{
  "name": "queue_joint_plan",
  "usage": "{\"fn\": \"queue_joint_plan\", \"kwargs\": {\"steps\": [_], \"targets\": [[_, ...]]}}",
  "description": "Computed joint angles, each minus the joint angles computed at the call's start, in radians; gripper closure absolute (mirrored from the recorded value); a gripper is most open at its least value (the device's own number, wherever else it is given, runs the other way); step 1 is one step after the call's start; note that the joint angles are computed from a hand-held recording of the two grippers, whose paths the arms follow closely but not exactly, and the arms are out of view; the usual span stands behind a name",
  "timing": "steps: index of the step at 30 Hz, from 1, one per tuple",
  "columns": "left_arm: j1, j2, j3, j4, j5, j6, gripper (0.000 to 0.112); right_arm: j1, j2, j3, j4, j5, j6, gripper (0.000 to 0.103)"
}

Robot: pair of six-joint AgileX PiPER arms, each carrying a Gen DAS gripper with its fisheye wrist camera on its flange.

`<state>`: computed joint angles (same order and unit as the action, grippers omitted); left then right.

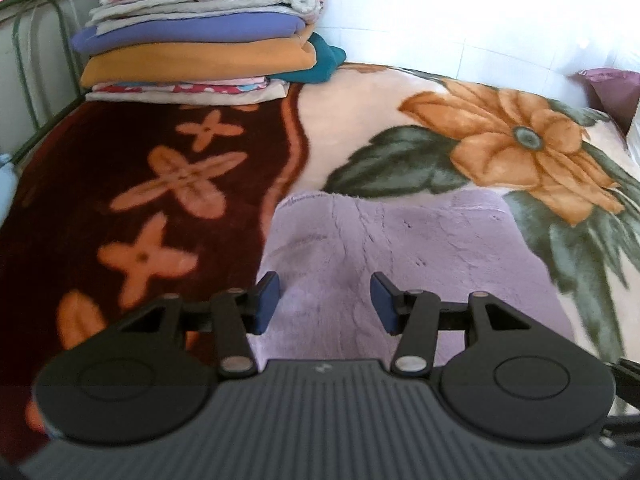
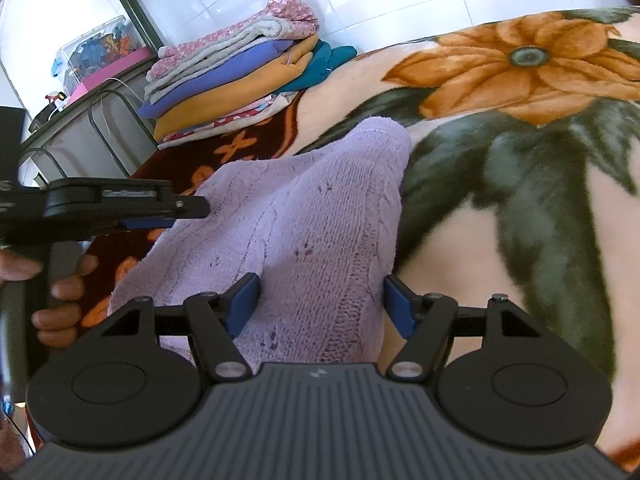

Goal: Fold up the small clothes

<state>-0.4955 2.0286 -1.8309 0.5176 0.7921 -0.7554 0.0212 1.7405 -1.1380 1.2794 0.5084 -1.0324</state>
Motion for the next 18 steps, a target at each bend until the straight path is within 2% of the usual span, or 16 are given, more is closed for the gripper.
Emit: {"fn": "queue_joint_plan", "kwargs": {"steps": [4,7,8,14,16,18], "targets": [[0.032,0.069,-0.058,0.038,0.034,-0.038,0.056,-0.008,0.003,0.003,0.015,0.010,-0.021,0.029],[0.098,0.037,0.013,-0.042,-0.070,-0.093,0.056,-0.017,0.006,0.007,0.034,0.022,-0.045,0.029],[0.110,0.032,0.022,-0.060,-0.084,-0.107,0.056,-0.018,0.008,0.007,0.037,0.023,-0.047,0.029],[0.116,-0.051,0.126,0.086,-0.096,-0.325,0.059,-0.020,0.011,0.009,0.047,0.026,-0.054,0.029],[0.121,-0.082,0.150,0.095,-0.085,-0.329,0.059,-0.029,0.011,0.005,0.054,0.040,-0.049,0.029],[0.141,-0.123,0.189,0.031,-0.115,-0.267,0.059,-0.045,0.013,0.001,0.084,0.057,-0.052,0.029]]}}
